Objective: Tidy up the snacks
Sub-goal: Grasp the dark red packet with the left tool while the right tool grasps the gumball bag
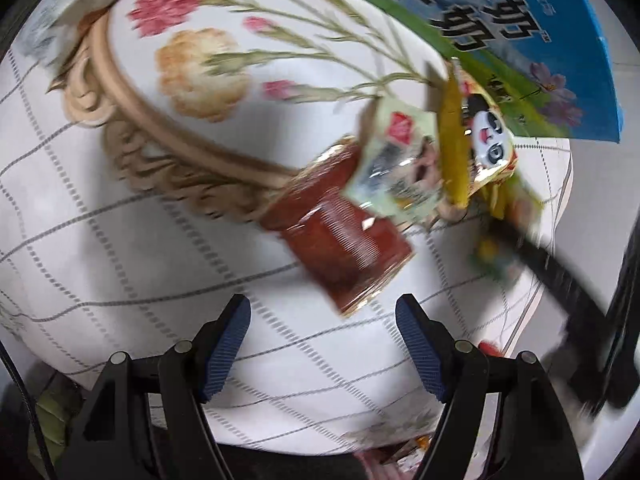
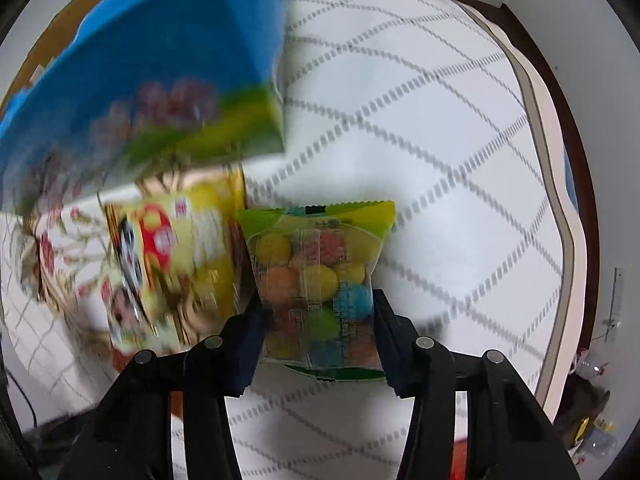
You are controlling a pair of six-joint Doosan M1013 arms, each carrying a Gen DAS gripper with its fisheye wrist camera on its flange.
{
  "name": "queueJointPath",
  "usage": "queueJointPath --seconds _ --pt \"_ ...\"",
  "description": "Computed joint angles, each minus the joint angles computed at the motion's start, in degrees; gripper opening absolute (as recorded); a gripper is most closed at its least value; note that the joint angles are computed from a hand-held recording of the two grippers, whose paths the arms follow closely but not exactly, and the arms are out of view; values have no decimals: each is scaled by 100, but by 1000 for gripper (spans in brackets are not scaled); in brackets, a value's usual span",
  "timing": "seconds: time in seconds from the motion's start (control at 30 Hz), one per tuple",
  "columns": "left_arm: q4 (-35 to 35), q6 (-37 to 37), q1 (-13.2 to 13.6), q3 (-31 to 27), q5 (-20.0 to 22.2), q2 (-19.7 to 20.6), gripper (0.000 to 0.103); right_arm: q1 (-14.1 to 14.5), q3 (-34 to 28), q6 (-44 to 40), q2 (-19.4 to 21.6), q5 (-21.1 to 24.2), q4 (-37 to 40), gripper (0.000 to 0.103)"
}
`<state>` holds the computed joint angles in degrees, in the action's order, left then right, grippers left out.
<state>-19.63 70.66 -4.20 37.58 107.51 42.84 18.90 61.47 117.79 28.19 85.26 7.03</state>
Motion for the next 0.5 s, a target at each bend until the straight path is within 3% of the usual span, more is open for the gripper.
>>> queueJointPath --seconds 0.23,0.4,0.5 --pt "536 -559 -271 -617 -62 423 74 -66 502 329 -320 -228 171 52" --pt "952 -102 -508 -1076 157 699 74 -51 672 310 -437 -285 129 53" --pt "1184 416 -502 -684 93 513 74 -45 768 280 -497 -320 158 53"
